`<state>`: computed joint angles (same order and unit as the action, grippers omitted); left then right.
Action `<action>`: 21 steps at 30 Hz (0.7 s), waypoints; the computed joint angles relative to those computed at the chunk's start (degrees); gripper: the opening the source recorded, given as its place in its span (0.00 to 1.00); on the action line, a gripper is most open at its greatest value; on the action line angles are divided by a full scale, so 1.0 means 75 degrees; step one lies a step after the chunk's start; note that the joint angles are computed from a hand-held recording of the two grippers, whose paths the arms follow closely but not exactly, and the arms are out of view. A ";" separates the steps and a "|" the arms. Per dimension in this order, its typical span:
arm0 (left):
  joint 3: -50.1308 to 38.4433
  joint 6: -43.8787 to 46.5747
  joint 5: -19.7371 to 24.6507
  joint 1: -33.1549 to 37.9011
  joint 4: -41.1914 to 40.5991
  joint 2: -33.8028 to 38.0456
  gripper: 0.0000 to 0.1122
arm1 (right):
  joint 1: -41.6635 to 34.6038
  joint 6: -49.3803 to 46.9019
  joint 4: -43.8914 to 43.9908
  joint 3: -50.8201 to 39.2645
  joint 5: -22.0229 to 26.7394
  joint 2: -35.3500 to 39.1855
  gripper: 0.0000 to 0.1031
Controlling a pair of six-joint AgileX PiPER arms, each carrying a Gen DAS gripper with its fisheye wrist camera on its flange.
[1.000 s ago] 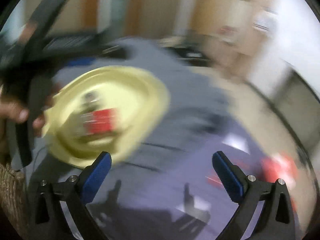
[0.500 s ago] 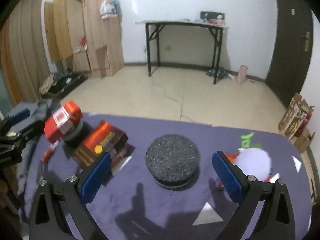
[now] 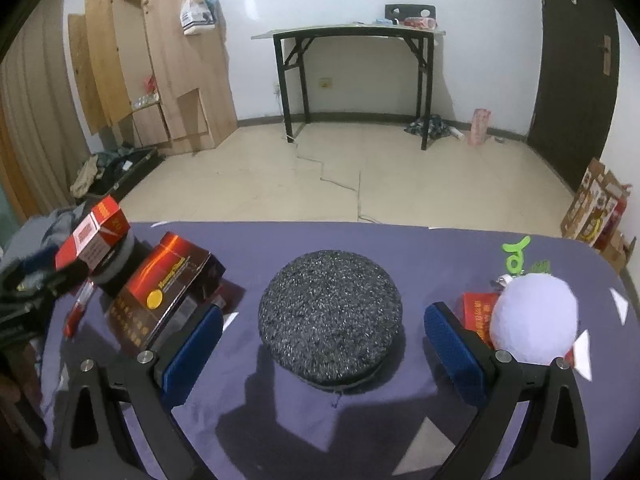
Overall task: Organize rigid objects
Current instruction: 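Grasp the red cigarette box with the left tool while the right tool grasps a black foam puck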
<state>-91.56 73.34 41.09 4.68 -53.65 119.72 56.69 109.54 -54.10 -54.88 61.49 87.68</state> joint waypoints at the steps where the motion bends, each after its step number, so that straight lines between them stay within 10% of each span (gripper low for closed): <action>1: -0.0059 -0.0088 0.0048 0.0011 0.0052 0.0079 0.91 | -0.0082 0.0121 -0.0092 0.0082 -0.0159 -0.0028 1.00; 12: -0.0317 -0.0356 0.0720 0.0057 -0.0101 0.0214 0.74 | -0.0390 0.0085 -0.0229 0.0278 -0.0515 -0.0004 0.97; 21: -0.0681 -0.0558 0.1356 0.0327 0.0047 0.0206 0.54 | -0.0544 0.0185 -0.0471 0.0573 -0.0867 -0.0194 0.68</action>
<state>-96.66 69.15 51.26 7.13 -53.30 121.27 52.61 110.93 -57.63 -50.58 54.99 86.22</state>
